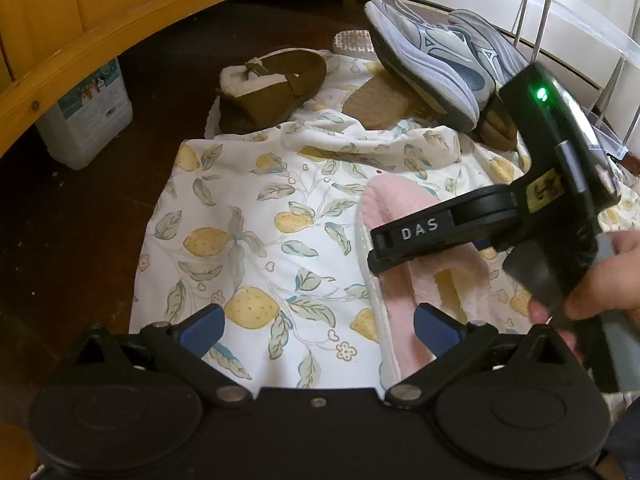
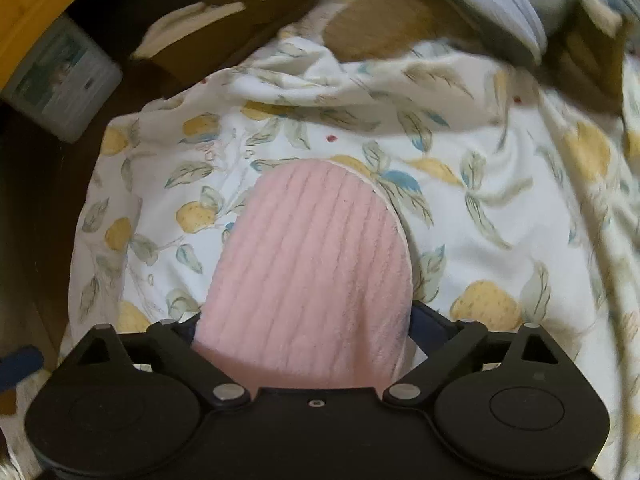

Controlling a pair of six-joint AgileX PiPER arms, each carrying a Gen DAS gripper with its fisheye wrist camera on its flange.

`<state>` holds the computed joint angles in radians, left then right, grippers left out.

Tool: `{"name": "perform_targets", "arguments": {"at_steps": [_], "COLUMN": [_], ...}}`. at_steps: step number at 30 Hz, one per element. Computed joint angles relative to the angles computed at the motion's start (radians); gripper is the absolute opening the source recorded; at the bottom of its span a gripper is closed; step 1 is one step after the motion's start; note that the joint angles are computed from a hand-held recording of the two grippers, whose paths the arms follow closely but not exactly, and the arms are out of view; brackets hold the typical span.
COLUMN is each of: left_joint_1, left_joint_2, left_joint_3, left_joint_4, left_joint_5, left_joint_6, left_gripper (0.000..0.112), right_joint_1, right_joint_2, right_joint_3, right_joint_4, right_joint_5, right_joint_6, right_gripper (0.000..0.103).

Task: Organize scattered shoes
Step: 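Grasp the pink slipper's sole with the right gripper, then turn the pink slipper and lay it flat, then open the right gripper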

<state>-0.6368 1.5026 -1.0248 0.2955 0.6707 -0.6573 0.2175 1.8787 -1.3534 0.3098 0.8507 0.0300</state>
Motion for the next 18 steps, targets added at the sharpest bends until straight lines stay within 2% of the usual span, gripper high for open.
{"name": "perform_targets", "arguments": {"at_steps": [5, 9, 12, 15, 18], "left_joint_1": [-0.001, -0.001, -0.003, 0.002, 0.008], "left_joint_2": [-0.013, -0.017, -0.015, -0.011, -0.008], "left_joint_3": [0.004, 0.006, 0.004, 0.004, 0.006], "left_joint_4": [-0.008, -0.025, -0.034, -0.059, -0.090], "left_joint_5": [-0.016, -0.025, -0.026, -0.031, -0.038], "left_joint_6": [0.004, 0.018, 0.023, 0.040, 0.060], "left_gripper": [0.102, 0.102, 0.102, 0.102, 0.102], "right_joint_1": [0.012, 0.001, 0.018, 0.049, 0.060], "right_joint_2": [-0.022, -0.040, -0.067, -0.069, -0.065], "right_joint_3": [-0.104, -0.160, -0.148, -0.118, -0.093], "right_joint_4": [-0.094, -0.104, -0.151, -0.217, -0.218], "right_joint_5": [0.073, 0.118, 0.115, 0.123, 0.138], "right_joint_6": [-0.173, -0.412, -0.621, -0.718, -0.769], "right_gripper": [0.092, 0.092, 0.092, 0.092, 0.092]}}
